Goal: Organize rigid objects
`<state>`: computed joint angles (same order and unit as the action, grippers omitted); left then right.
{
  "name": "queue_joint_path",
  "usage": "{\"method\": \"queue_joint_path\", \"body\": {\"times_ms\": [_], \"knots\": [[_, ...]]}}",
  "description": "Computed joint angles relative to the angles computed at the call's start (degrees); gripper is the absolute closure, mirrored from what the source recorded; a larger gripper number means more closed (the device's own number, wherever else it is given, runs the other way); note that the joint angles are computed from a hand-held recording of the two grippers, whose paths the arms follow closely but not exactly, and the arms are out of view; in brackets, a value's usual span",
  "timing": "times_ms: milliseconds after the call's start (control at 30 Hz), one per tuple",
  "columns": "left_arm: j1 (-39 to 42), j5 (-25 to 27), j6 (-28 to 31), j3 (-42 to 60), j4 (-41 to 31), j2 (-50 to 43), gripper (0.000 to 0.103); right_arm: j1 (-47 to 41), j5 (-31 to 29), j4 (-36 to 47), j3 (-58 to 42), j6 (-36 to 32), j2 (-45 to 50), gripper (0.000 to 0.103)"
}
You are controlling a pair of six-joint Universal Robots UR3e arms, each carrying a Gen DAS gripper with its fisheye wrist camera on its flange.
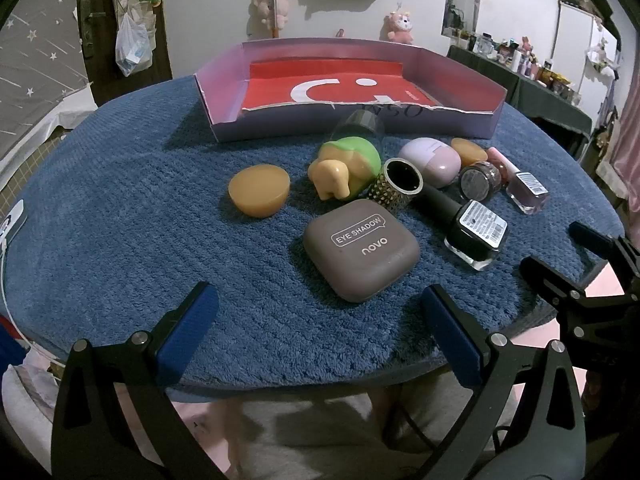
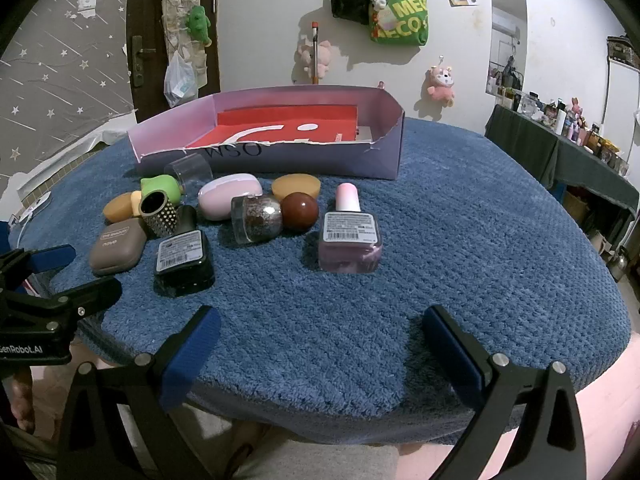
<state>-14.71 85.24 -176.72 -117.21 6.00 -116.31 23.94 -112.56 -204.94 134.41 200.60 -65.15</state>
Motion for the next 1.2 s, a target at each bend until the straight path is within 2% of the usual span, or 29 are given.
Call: {"method": "queue_joint_path", "body": {"times_ms": [1200], "knots": [[-0.56, 1.08, -0.55, 2.28, -0.23, -1.88, 0.0, -0.08, 0.19, 0.0, -0.65, -0.51, 0.41, 0.0]]}}
